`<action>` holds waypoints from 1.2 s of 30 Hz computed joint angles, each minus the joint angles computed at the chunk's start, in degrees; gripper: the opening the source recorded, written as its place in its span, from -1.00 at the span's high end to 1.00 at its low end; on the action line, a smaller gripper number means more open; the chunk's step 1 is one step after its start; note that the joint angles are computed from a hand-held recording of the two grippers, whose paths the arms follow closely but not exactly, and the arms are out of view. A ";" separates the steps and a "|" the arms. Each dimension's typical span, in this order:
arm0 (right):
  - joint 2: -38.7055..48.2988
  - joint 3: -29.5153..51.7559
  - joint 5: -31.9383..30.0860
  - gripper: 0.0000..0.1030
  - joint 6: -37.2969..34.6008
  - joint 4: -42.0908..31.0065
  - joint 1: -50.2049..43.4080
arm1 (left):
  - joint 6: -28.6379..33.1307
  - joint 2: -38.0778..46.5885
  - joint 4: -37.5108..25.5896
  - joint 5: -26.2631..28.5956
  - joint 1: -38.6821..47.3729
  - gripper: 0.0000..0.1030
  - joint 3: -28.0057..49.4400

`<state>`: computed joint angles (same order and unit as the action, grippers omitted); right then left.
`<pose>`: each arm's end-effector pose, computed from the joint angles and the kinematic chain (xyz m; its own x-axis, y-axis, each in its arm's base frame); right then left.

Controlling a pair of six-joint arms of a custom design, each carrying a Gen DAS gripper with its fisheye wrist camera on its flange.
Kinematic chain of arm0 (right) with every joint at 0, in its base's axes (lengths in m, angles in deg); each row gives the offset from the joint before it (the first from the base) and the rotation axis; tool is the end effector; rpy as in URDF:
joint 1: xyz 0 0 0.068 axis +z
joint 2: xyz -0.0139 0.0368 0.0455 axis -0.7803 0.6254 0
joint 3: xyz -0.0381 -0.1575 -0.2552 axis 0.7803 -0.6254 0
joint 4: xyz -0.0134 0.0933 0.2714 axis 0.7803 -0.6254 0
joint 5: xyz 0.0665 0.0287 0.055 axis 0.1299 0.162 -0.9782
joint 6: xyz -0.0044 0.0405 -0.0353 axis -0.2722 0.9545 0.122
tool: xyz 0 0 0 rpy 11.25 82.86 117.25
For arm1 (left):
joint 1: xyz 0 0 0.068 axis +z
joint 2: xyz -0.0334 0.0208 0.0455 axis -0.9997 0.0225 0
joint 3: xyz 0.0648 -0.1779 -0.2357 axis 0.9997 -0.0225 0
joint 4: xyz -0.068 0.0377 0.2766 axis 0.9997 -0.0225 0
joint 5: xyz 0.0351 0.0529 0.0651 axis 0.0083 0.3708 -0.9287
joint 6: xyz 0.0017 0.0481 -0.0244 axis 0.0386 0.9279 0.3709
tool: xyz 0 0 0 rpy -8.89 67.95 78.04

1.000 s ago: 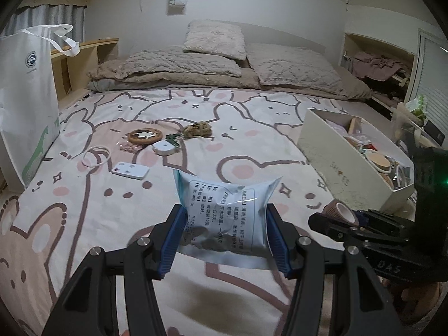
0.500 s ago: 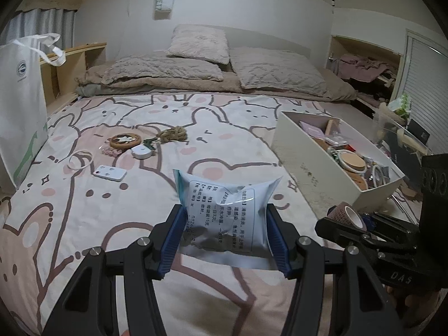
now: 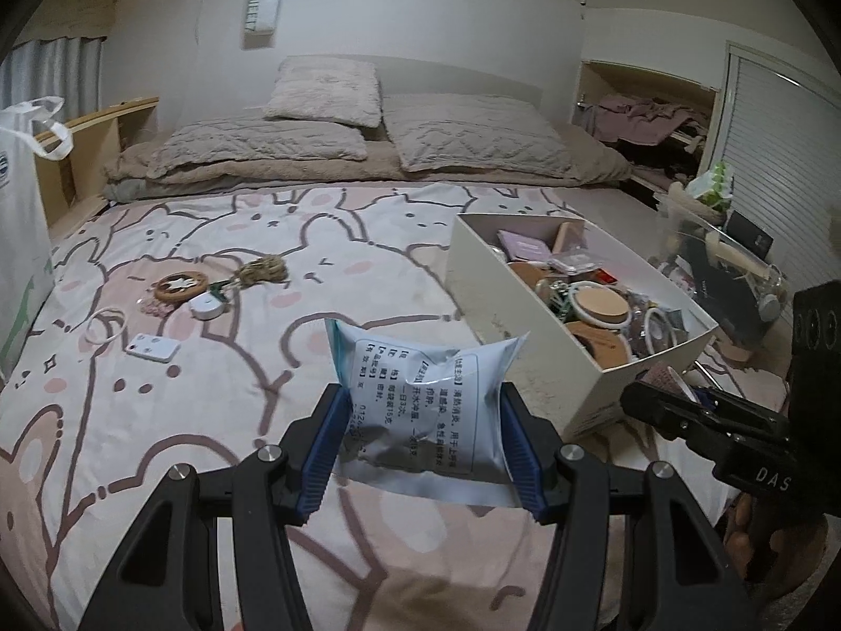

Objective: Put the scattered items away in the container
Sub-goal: 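Carry the medicine packet and bandage roll toward the white box with both grippers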

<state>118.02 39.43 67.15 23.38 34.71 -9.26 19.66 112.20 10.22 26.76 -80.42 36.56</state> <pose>0.1798 0.1511 0.2961 -0.6118 0.1917 -0.7674 -0.1968 0.9028 0.3824 0.2219 0.0156 0.3266 -0.6019 0.1538 -0.7836 0.3829 0.9167 -0.1142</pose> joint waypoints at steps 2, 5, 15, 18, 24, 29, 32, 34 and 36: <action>-1.89 -1.06 0.72 0.17 0.12 -0.94 -0.70 | -1.12 0.08 0.14 -0.60 -1.77 -0.11 0.31; -4.87 -2.75 0.57 0.17 0.21 -2.02 -2.65 | -2.87 -0.06 0.62 -1.72 -4.56 -0.11 0.58; -12.50 -6.76 -4.57 0.17 -1.91 -4.42 -12.78 | -7.80 -0.25 3.83 -5.54 -13.17 -0.11 0.52; -13.68 -7.15 -6.13 0.17 -2.63 -4.66 -15.53 | -9.06 0.19 4.86 -6.71 -15.63 -0.11 0.72; -15.83 -7.24 -10.51 0.17 -5.59 -4.68 -22.72 | -11.37 2.50 6.51 -8.52 -20.44 -0.11 2.28; -16.21 -7.08 -17.08 0.17 -9.17 -3.83 -30.35 | -13.22 3.97 8.40 -11.58 -24.54 -0.11 2.93; -15.31 -6.53 -21.93 0.17 -11.50 -3.32 -35.25 | -14.78 5.05 9.35 -12.97 -26.62 -0.11 3.49; -14.39 -5.88 -25.15 0.17 -13.20 -3.24 -38.48 | -15.92 5.73 10.32 -14.61 -28.52 -0.11 3.87; -13.20 -4.93 -28.45 0.17 -15.06 -3.29 -41.81 | -16.79 6.33 10.79 -15.79 -30.05 -0.11 4.31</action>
<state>104.82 34.50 38.69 8.32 31.42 -51.07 2.87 118.53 21.02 10.96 -110.48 40.87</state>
